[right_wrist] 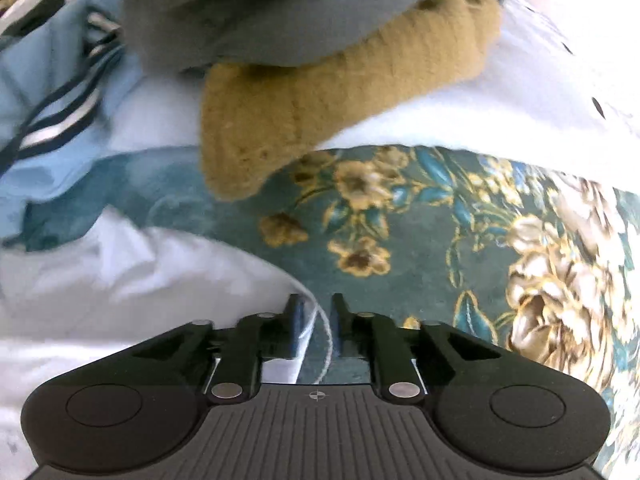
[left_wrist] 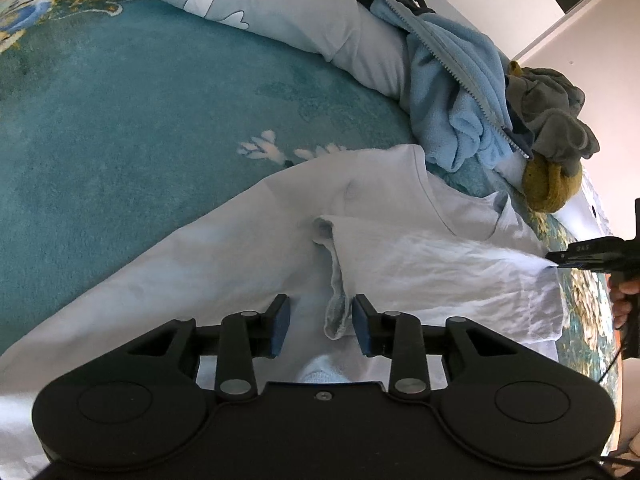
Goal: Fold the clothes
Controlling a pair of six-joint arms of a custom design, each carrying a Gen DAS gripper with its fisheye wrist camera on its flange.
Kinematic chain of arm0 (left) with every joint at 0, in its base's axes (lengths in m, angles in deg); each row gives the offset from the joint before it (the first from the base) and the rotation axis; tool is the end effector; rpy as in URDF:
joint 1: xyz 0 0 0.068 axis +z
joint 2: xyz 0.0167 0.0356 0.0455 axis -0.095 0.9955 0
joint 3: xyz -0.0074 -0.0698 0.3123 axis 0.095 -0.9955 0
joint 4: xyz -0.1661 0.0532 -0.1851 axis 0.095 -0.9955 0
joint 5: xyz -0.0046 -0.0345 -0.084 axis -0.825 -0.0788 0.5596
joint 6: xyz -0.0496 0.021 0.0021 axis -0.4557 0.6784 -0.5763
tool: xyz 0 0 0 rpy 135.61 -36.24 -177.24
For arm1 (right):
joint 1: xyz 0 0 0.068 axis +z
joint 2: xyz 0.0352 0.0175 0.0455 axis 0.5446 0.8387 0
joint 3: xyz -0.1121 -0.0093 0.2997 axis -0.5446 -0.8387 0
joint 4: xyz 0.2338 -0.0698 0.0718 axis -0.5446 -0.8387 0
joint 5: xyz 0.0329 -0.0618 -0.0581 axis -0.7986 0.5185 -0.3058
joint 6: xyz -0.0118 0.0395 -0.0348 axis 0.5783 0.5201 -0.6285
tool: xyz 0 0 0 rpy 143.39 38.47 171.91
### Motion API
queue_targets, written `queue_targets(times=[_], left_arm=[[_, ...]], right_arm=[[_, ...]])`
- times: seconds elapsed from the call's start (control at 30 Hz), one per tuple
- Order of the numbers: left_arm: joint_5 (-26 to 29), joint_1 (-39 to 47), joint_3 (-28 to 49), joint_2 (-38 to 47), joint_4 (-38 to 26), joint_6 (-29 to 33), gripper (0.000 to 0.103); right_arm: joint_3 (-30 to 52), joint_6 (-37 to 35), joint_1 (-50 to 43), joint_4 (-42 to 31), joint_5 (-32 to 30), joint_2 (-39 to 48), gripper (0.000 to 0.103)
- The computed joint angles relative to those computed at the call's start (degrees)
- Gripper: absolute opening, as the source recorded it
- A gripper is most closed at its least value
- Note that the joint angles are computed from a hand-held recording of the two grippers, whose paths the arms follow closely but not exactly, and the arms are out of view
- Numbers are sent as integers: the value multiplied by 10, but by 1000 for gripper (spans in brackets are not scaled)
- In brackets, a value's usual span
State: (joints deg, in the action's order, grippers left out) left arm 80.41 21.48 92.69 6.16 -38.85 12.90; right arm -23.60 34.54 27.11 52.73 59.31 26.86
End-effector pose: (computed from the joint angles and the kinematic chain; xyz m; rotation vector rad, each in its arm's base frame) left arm 0.2224 0.0902 0.1538 -0.1530 2.6293 -0.6445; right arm 0.3155 -0.0393 0.1838 0.2992 2.7662 -0.2641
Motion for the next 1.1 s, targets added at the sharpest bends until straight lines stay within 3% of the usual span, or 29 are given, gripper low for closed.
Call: queue_targets(times=[0.13, 0.27, 0.3, 0.33, 0.37, 0.53, 0.63, 0.73, 0.9, 1.0, 1.1], left_arm=[[11, 3, 0, 1, 5, -18, 34], [33, -4, -11, -3, 36, -53, 30], [31, -11, -17, -9, 49, -60, 25], [25, -18, -23, -18, 63, -64, 6], [12, -28, -31, -31, 79, -68, 0], [-84, -74, -53, -68, 107, -60, 1], [-79, -59, -50, -56, 86, -66, 4], [-38, 1, -56, -104, 51, -78, 30], [-40, 138, -75, -226, -36, -80, 30], [-40, 290, -74, -279, -99, -56, 33], [-67, 439, -65, -279, -110, -41, 40]], right_arm=[[-48, 18, -12, 35, -5, -83, 34], [-80, 2, -25, 39, 0, -167, 40], [-83, 5, -29, 30, -2, -182, 41], [-85, 7, -31, 18, -3, -195, 42], [-90, 8, -33, 9, -4, -207, 42], [-119, 18, -27, -29, -11, -259, 43], [-132, 39, -17, -52, -24, -274, 43], [-141, 55, 6, -67, -20, -293, 43], [-133, 125, 50, -117, -34, -312, 44], [-127, 182, 115, -148, -37, -317, 44], [-118, 230, 215, -167, -19, -306, 45]])
